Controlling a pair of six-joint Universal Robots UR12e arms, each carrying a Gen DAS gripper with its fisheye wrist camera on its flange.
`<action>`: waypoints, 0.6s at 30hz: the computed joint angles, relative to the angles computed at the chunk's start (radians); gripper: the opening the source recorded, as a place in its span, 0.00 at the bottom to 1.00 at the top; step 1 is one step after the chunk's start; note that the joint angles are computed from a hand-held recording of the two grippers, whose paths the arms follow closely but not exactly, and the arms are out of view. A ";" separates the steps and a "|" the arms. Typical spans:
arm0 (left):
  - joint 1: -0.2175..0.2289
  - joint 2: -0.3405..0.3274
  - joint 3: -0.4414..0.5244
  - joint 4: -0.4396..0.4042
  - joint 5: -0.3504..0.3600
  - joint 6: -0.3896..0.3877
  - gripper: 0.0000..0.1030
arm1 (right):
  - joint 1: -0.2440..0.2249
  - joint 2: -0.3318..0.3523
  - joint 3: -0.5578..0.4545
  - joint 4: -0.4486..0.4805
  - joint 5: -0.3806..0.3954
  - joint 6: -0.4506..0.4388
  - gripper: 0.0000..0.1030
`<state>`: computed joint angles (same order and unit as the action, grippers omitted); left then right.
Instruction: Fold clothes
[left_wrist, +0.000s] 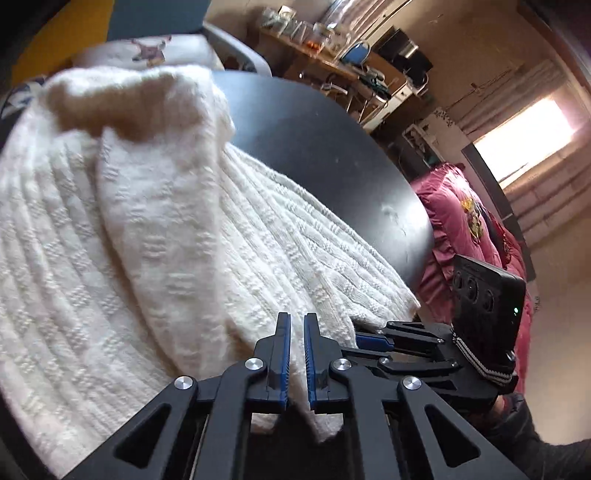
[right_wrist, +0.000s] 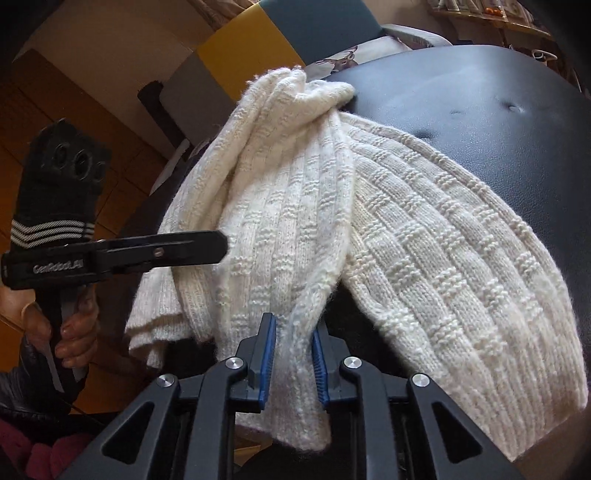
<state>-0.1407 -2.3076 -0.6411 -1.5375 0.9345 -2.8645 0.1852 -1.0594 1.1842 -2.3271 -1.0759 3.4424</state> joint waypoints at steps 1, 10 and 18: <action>-0.006 -0.012 0.026 -0.026 0.011 0.011 0.08 | -0.001 -0.002 0.006 -0.021 0.012 0.001 0.19; -0.025 -0.096 0.219 -0.189 -0.030 0.025 0.80 | 0.010 0.000 0.002 -0.073 0.037 -0.043 0.19; -0.043 -0.175 0.361 -0.354 0.047 0.056 0.26 | 0.012 0.006 0.003 -0.070 0.036 -0.025 0.19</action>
<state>-0.1834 -2.4830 -0.2802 -1.8911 0.9811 -2.8080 0.1973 -1.0533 1.1875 -2.3974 -1.0397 3.4171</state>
